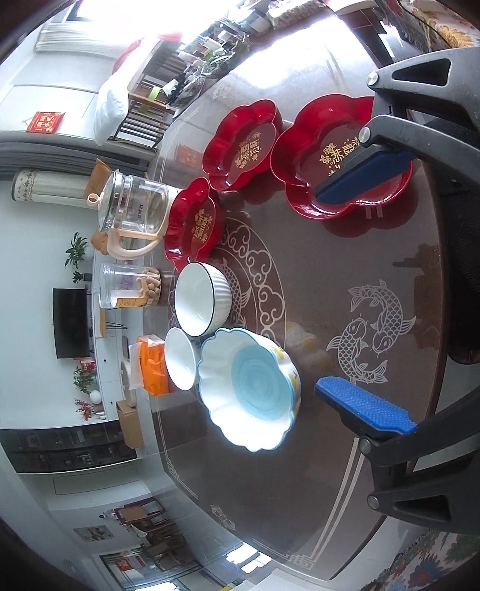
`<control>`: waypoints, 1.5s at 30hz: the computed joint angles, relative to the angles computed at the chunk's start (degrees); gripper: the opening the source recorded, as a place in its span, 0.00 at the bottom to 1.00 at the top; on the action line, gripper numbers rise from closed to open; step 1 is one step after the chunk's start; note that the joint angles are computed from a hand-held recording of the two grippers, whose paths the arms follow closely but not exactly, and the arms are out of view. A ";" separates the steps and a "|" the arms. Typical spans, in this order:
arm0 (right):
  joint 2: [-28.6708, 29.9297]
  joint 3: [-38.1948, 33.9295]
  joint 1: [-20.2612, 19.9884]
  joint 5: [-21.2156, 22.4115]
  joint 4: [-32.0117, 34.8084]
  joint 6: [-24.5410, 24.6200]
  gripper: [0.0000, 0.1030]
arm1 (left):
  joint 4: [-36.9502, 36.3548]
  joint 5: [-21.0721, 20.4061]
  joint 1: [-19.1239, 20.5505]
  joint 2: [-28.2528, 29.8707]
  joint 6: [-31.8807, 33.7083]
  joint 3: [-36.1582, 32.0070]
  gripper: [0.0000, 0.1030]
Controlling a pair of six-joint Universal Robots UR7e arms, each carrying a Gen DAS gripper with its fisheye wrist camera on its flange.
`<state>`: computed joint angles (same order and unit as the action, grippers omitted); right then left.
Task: Organize plates and bowls
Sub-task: 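Move both grippers to the next red flower plate, then close both grippers on the red plate rim and lift it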
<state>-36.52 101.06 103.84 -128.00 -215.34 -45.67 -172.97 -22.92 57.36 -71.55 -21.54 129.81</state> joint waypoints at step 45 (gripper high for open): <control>9.14 -36.14 -7.20 20.20 73.62 33.47 0.74 | 34.91 -26.58 15.84 24.94 -2.05 -49.17 0.78</control>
